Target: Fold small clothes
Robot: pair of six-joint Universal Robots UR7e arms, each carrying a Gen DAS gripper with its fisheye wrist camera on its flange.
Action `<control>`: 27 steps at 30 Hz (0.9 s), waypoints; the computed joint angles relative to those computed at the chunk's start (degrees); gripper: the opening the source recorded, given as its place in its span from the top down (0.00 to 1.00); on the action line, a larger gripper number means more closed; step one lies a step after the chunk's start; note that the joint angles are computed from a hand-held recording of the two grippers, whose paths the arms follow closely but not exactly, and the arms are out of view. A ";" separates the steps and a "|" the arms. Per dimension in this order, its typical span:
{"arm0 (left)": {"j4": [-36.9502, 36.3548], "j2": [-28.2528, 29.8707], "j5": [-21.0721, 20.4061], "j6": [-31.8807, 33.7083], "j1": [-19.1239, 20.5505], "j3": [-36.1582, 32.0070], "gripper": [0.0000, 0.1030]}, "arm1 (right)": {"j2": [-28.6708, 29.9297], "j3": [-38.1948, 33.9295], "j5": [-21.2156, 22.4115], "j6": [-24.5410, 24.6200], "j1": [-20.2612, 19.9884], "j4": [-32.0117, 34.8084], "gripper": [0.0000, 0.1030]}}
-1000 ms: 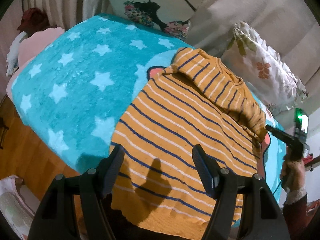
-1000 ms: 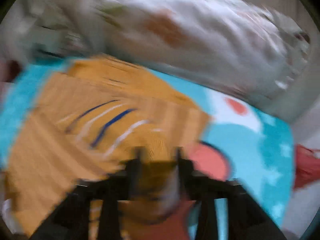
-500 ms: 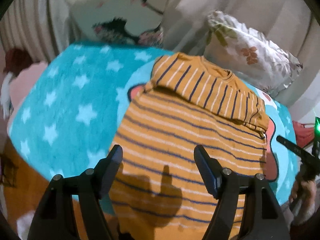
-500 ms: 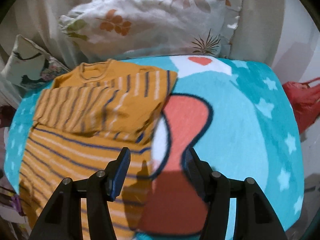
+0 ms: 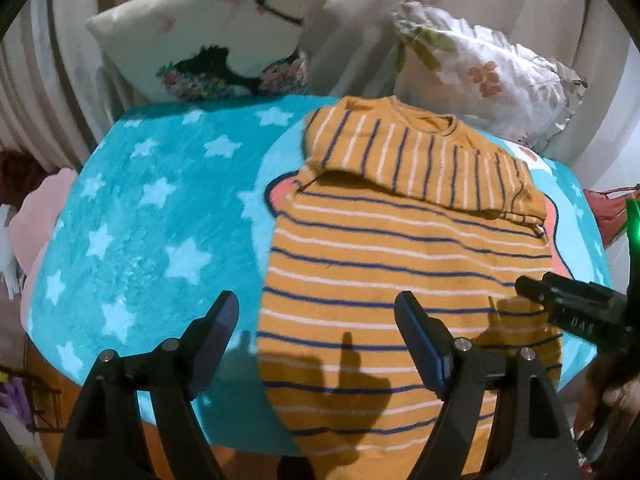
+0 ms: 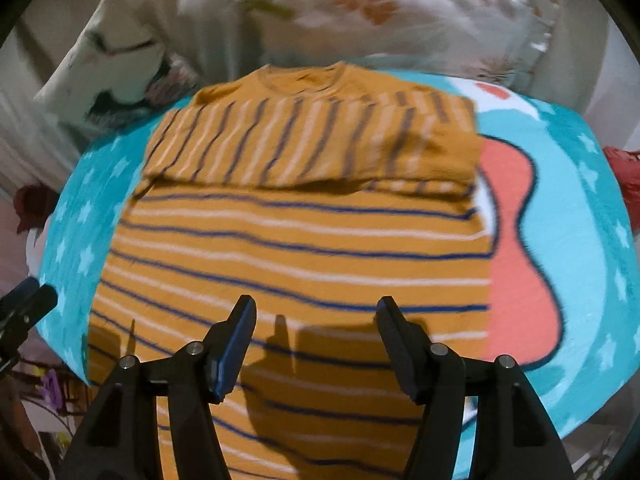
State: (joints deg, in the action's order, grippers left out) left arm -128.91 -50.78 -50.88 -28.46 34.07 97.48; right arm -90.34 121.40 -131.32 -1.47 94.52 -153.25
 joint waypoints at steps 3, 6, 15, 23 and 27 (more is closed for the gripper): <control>0.78 -1.20 -0.51 -0.18 1.05 0.58 0.23 | 2.42 0.63 -1.65 1.39 2.21 -0.47 0.34; 1.69 -2.20 -0.84 0.05 1.88 0.93 0.23 | 3.92 0.97 -2.62 3.15 3.57 -0.36 0.34; 2.59 -3.97 -1.91 2.91 2.94 1.84 0.23 | 5.56 2.46 -3.94 10.29 5.42 1.66 0.33; 2.43 -5.13 -3.59 4.35 3.83 2.74 0.23 | 6.95 3.43 -6.12 14.48 7.54 4.32 0.32; 2.19 -5.54 -4.10 4.77 4.26 3.14 0.23 | 7.62 3.26 -6.99 15.99 8.16 5.69 0.31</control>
